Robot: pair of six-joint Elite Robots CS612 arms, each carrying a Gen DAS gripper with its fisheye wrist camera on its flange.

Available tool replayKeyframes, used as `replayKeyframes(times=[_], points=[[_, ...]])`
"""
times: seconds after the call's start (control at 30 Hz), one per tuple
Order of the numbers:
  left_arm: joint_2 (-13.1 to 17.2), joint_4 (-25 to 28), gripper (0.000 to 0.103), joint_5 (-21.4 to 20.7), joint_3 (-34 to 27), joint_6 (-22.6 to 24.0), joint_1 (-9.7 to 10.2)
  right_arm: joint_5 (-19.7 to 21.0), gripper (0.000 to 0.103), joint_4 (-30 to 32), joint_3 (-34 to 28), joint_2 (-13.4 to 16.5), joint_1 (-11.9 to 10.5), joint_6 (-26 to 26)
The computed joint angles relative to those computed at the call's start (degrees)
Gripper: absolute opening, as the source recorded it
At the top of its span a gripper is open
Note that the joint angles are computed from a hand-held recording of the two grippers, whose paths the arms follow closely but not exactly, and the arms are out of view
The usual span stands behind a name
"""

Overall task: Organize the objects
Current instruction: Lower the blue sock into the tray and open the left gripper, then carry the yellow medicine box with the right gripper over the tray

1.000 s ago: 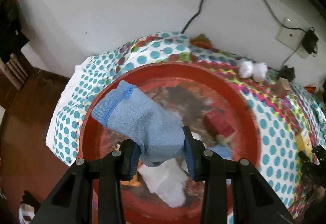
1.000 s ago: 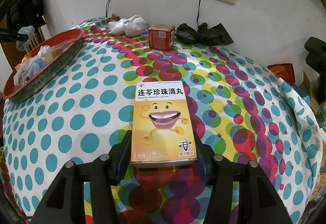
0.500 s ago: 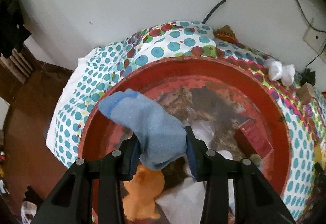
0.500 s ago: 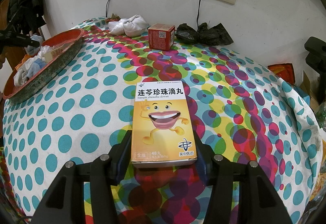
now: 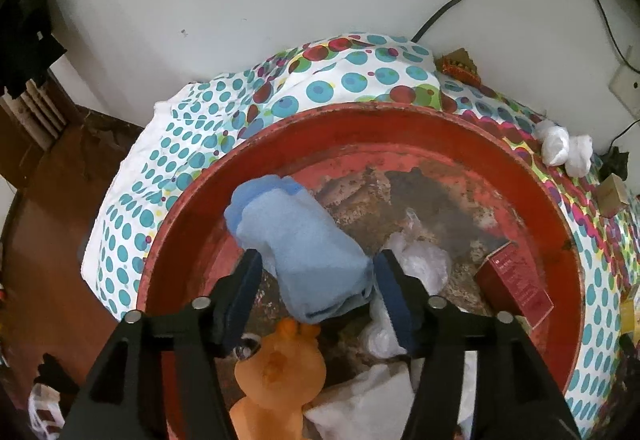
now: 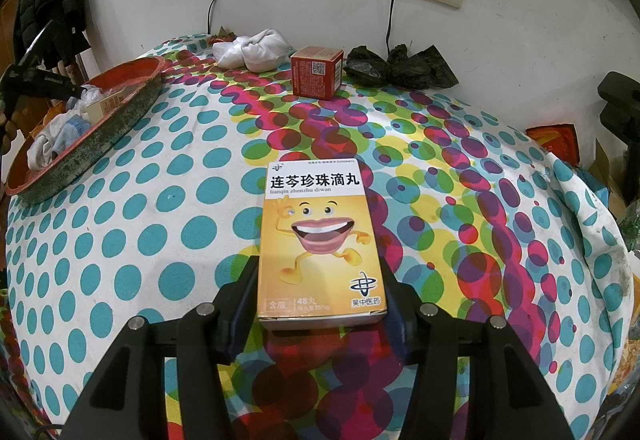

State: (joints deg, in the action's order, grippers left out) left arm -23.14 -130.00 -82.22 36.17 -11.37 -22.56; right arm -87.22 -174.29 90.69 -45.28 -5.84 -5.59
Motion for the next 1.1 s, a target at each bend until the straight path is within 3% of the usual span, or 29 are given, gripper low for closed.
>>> replayKeyframes(times=[0.17,0.27,0.6,0.7,0.9,0.97,1.1], points=[[-2.83,-4.03,0.067,1.13,4.90,0.51,-0.45,0.22,0.056,-0.11,0.10,0.02,-0.30,-0.21],[-5.53,-7.80,0.083,2.49,9.71,0.78,-0.97,0.26,0.056,-0.13,0.14,0.01,-0.34,-0.24],[-14.50,-24.14,0.094,7.24,27.77,-1.00,-3.37,0.26,0.056,-0.06,0.06,-0.01,-0.11,-0.23],[-15.69,-27.22,0.094,9.24,31.07,-0.89,-4.08,0.34,0.056,-0.05,-0.01,0.04,-0.10,-0.29],[-16.77,-29.87,0.094,8.05,34.74,-2.18,-4.22,-0.33,0.056,0.45,-0.85,0.31,0.86,0.21],[-16.74,-30.50,0.094,7.99,35.29,-1.87,-4.23,0.47,0.056,-0.34,0.55,-0.24,-0.64,-0.07],[-16.56,-31.30,0.094,8.19,35.95,-1.72,-4.19,-2.56,0.054,-0.46,1.04,-0.45,-0.38,2.86]])
